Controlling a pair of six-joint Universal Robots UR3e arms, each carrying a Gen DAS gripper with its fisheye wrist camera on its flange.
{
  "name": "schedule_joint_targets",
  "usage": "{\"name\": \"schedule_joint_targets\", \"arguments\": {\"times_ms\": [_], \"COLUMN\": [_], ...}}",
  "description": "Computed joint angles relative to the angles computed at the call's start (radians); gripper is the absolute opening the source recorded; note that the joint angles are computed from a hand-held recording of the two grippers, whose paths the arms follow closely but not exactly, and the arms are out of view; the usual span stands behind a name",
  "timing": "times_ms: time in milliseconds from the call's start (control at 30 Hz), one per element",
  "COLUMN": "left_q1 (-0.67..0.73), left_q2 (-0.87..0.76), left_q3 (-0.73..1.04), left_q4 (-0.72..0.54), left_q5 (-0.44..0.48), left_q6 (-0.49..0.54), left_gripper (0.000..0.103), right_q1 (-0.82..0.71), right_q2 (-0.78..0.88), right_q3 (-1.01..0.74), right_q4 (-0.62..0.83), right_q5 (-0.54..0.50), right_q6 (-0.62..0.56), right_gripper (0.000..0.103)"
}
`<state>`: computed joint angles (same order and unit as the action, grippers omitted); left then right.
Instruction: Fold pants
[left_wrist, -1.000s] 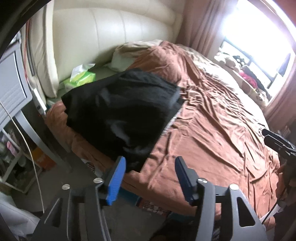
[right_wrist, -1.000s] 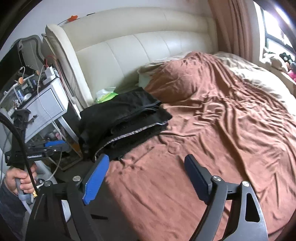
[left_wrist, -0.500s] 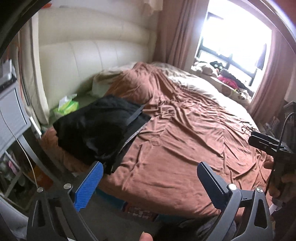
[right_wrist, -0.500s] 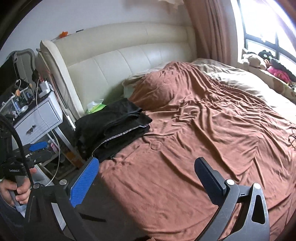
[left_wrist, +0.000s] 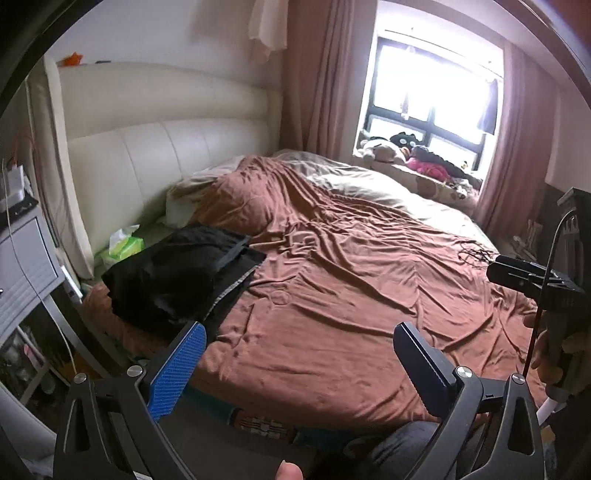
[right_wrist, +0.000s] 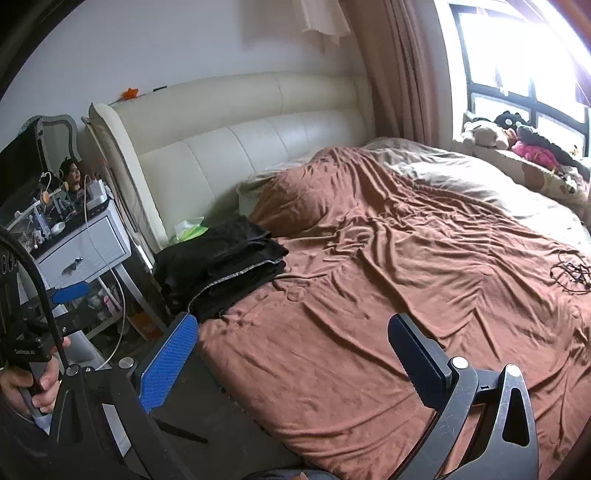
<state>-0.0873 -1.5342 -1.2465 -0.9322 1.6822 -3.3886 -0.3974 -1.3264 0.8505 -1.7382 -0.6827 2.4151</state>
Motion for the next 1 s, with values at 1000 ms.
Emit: {"name": "schedule_joint_targets", "arguments": {"times_ms": [1000], "left_q1": [-0.539], "left_q2": [0.083], "left_q3": [-0.161], "left_q4": [0.127], "left_q5": [0.465], "left_q6": [-0.167], "left_gripper": [0.102], "right_q1": [-0.872], "right_q2": [-0.503], "right_q3": [-0.003], "right_q4": [1.657], "right_q5": [0.153], "right_q6": [-1.402], "right_gripper": [0.103]}}
